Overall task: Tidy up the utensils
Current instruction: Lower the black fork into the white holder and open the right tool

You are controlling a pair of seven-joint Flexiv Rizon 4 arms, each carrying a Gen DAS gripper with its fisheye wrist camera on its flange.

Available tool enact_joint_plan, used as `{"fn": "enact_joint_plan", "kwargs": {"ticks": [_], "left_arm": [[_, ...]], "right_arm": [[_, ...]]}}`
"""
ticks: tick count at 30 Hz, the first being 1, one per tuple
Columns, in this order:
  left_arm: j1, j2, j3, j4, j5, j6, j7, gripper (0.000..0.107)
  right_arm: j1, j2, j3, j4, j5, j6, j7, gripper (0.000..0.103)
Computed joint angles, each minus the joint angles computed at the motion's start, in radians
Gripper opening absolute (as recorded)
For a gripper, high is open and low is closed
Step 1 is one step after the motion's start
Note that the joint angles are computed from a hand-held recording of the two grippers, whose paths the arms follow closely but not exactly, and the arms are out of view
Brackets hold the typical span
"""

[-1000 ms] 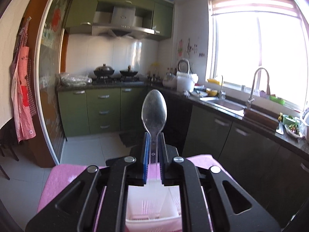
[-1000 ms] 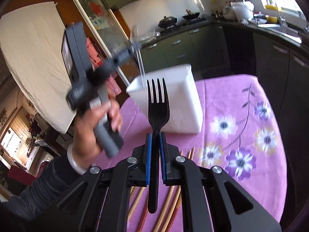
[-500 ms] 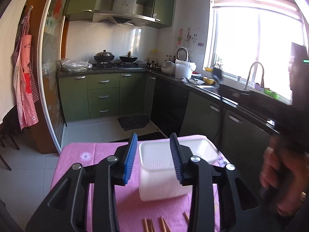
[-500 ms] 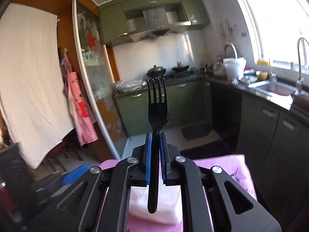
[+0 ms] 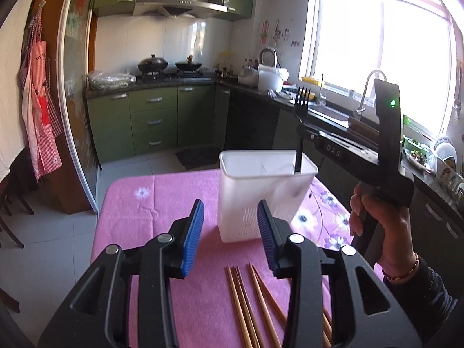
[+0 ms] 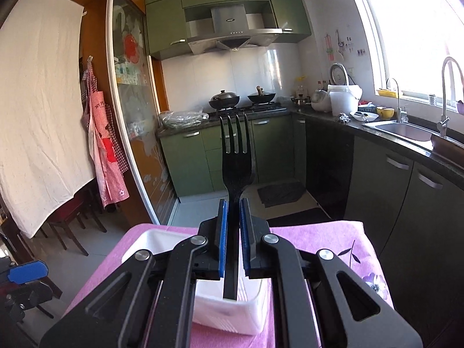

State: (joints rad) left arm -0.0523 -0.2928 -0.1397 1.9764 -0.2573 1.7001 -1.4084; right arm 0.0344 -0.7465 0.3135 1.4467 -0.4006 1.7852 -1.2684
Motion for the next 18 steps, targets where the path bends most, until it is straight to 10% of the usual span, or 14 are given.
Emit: {"fn": "enact_joint_plan", "kwargs": {"ticks": [8,18], "left_arm": [[-0.021,0.033,0.015,0.046,-0.015,-0.092,0.019,0.037],[-0.052,-0.019,0.064,-0.024,-0.044,-0.438,0.016,0.037]], "right_arm": [[-0.007,0.084,-0.023,0.143,0.013,0.06,-0.003,0.014],[-0.255,0.224,0.116,0.429,-0.161,0.051,0.09,0.022]]}}
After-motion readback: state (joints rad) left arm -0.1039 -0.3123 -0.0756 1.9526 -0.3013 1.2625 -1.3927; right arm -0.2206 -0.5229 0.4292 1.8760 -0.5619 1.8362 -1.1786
